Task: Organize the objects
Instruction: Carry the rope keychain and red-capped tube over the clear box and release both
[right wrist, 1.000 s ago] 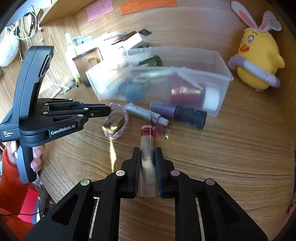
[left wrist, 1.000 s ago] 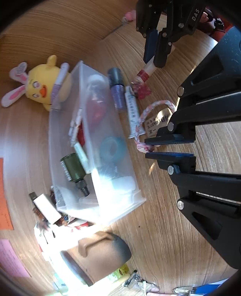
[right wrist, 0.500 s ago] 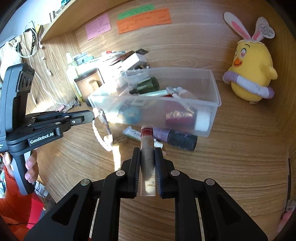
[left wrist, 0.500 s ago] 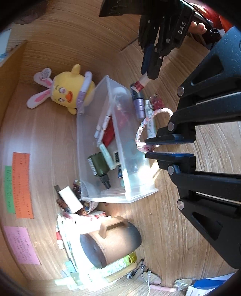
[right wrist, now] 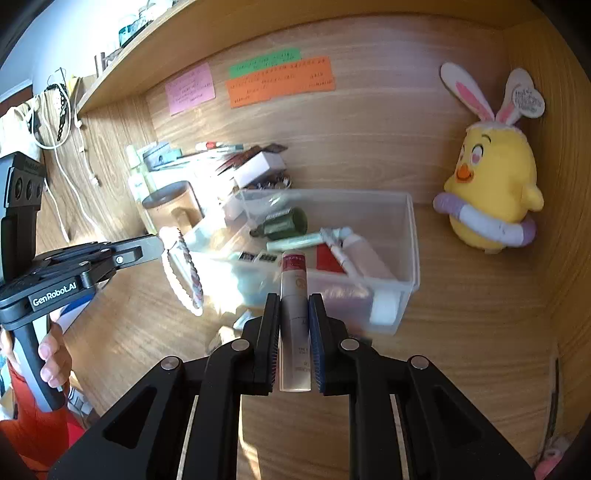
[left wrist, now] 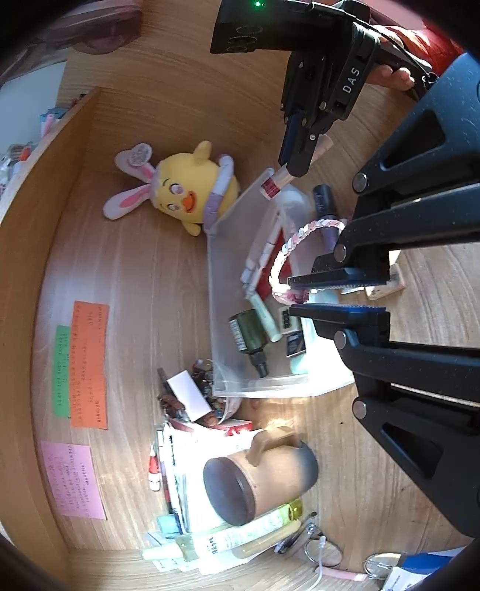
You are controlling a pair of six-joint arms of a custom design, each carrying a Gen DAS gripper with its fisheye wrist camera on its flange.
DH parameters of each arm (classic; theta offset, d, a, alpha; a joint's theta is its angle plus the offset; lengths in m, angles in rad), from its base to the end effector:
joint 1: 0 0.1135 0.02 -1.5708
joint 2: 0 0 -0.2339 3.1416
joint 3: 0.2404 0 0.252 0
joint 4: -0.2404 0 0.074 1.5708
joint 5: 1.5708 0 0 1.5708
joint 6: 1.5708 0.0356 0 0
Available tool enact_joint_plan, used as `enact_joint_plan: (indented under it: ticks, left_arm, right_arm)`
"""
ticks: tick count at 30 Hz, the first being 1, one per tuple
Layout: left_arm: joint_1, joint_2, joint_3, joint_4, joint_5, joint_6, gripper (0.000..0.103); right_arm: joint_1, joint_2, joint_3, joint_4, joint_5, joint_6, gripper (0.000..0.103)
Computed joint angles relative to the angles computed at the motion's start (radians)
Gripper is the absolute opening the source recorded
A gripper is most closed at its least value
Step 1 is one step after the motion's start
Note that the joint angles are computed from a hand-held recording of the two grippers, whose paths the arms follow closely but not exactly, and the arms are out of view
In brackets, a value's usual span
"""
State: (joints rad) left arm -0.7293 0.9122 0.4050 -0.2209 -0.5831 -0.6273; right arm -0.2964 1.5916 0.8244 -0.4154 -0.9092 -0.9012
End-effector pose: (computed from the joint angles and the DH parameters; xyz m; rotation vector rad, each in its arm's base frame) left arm 0.1602 -0.1169 0.1630 -0.1785 2.1541 -0.1019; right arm 0.2750 -0.0546 0.1319 -0.8744 2.0787 0.6575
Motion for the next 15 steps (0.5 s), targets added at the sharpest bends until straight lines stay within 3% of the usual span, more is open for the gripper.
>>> enact_joint_plan:
  ticks: [15]
  left_arm:
    - [0.2, 0.119, 0.059, 0.136, 0.114, 0.092, 0.006]
  right_arm:
    - [0.135, -0.02, 0.058, 0.154, 0.032, 0.196, 0.014]
